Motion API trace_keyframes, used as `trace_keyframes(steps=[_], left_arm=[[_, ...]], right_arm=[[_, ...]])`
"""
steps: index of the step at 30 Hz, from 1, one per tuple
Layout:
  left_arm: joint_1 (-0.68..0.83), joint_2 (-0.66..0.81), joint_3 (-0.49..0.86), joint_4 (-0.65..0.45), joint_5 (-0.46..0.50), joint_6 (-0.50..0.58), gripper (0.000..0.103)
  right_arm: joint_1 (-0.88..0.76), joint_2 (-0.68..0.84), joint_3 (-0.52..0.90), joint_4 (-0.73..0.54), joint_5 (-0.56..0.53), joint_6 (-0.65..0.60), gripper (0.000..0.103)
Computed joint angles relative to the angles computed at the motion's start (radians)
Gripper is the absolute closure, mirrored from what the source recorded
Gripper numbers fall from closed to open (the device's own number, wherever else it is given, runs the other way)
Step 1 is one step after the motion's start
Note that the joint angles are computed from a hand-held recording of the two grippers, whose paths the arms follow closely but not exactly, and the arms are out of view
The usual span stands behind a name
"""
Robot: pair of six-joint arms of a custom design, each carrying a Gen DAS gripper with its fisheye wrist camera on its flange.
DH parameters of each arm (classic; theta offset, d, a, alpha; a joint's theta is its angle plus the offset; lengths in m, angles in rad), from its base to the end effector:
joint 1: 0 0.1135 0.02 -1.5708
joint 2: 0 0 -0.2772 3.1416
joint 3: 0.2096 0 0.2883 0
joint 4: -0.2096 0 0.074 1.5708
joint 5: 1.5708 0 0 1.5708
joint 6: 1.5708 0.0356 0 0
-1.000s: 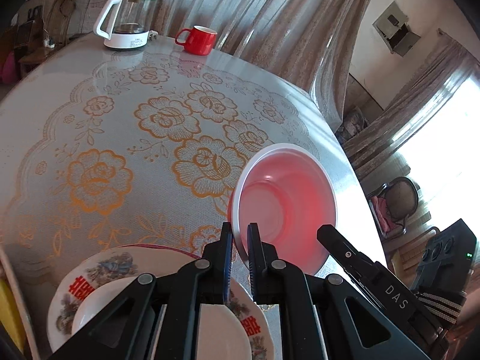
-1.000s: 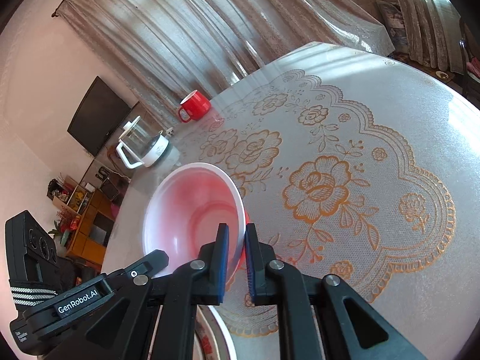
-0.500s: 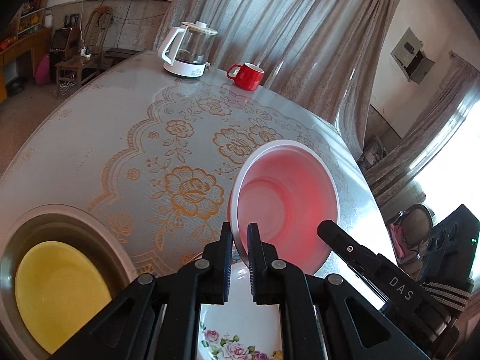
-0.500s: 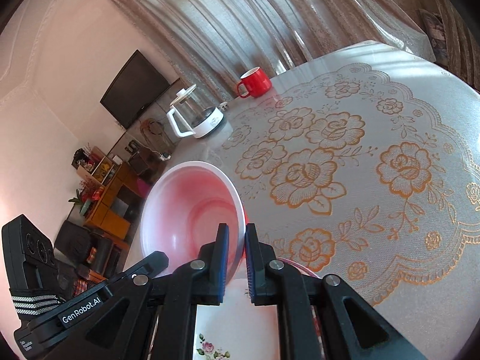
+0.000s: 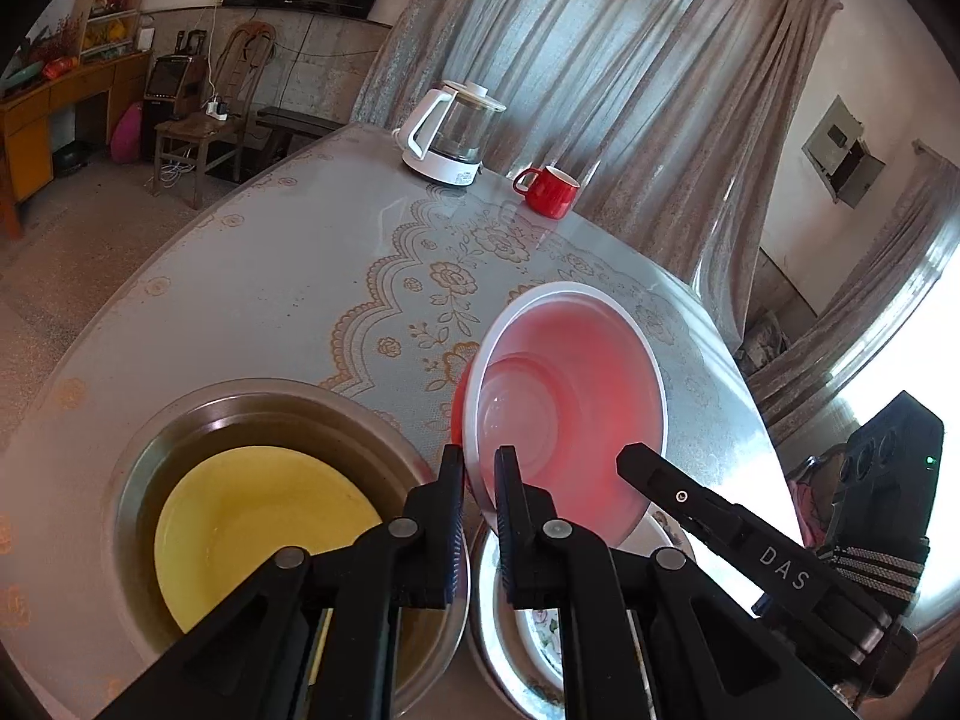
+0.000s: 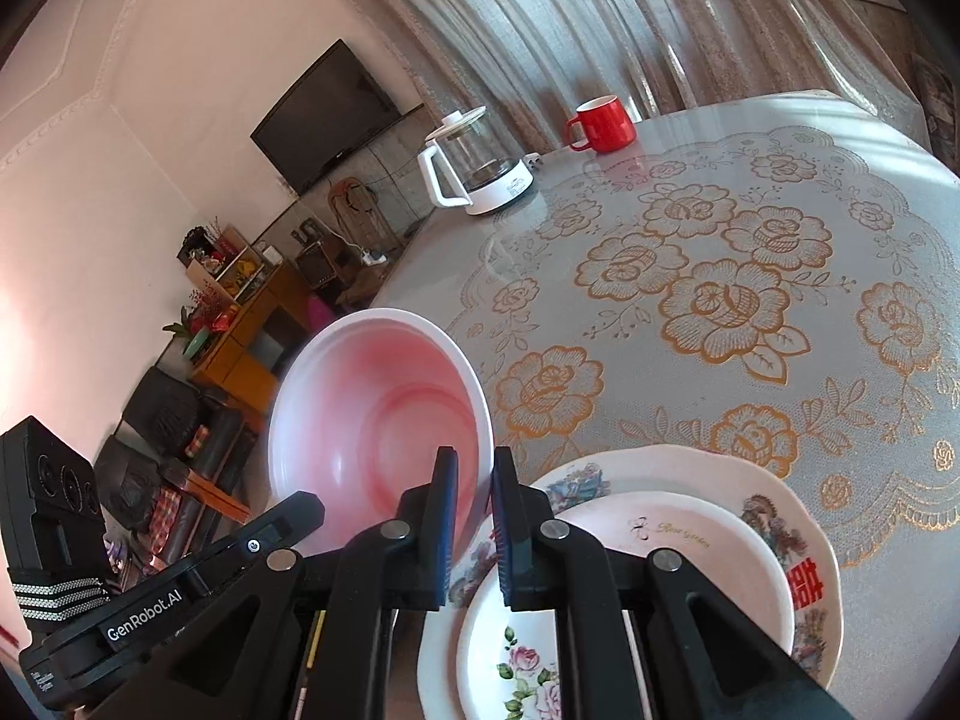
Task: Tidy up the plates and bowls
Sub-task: 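Lift the red bowl with the left tool and carry it over the steel basin, then lower the red bowl onto the yellow bowl inside the basin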
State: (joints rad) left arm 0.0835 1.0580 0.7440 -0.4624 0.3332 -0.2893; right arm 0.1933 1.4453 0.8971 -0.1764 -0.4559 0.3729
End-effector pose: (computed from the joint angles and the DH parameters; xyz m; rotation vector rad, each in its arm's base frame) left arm 0.2476 0.0090 0.2496 -0.2714 2.3302 -0.4923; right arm 0.3273 0.0800 0.2225 -0.0334 2.3396 0.8111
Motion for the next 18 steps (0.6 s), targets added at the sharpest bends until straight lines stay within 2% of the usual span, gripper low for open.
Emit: trace_keyframes(steps=[12,18], left_arm=[[0.270,-0.079,-0.057,-0.109,0.177,0.131,0.094],[0.344,-0.098,-0.077,-0.143,0.221,0.162,0.094]], right_arm=[[0.133,0.036,0.010,-0.013,-0.030,0.020,0.091],[0.189,0.043,0.005,-0.019,-0.016,0.018,0.091]])
